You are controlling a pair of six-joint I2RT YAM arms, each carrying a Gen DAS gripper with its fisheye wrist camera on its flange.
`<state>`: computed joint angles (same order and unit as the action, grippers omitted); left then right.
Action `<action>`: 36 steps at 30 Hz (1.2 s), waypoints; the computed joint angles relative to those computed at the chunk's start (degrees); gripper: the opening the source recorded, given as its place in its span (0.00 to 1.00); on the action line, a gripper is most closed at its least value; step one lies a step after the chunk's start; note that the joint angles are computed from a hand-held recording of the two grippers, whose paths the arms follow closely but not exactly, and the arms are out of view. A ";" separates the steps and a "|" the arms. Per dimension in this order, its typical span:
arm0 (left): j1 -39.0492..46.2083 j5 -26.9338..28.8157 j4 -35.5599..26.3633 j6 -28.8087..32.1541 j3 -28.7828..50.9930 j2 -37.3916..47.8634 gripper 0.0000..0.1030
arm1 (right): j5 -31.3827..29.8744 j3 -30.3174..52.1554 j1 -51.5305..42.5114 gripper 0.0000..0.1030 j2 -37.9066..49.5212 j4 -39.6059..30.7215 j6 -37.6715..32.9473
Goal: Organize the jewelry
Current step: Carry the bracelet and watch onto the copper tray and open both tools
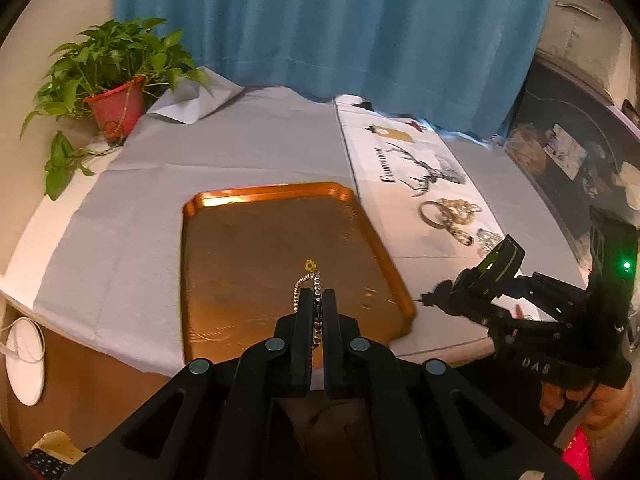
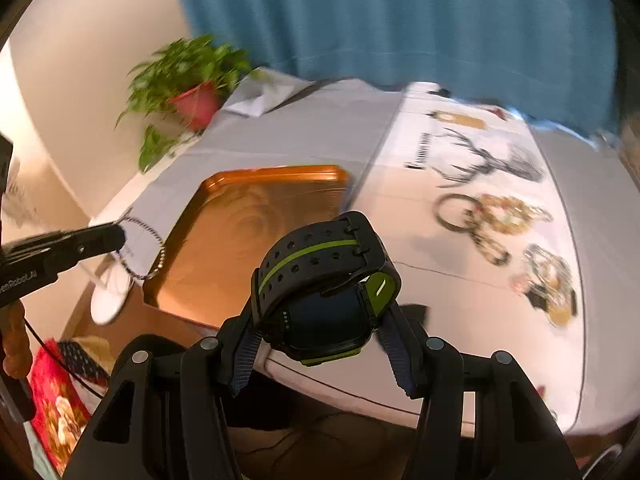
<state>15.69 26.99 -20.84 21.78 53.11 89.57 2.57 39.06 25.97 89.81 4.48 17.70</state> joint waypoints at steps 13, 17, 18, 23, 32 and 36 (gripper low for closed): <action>-0.48 -2.92 6.30 -1.08 7.23 12.86 0.02 | -1.05 22.46 2.36 0.55 20.51 -7.49 -1.51; -1.30 -4.50 7.58 -1.20 9.97 17.05 0.02 | -2.03 28.64 2.30 0.55 25.75 -10.31 -2.32; -1.58 -4.96 7.95 -1.31 10.70 18.27 0.02 | -2.35 30.21 2.30 0.55 27.01 -11.32 -2.92; -2.41 -7.04 8.95 -2.65 14.62 23.42 0.25 | -2.12 40.26 2.46 0.56 34.14 -19.71 -4.87; 0.59 -11.02 12.91 -4.37 7.54 16.17 0.99 | 6.84 32.76 5.23 0.90 27.83 -12.12 -3.86; 3.16 -9.16 14.39 -3.63 -3.21 4.17 0.99 | 10.11 15.61 8.08 0.90 14.01 -5.67 0.73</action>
<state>18.85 17.82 -6.45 18.15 49.90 93.74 12.68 54.67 34.04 103.82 -1.20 18.43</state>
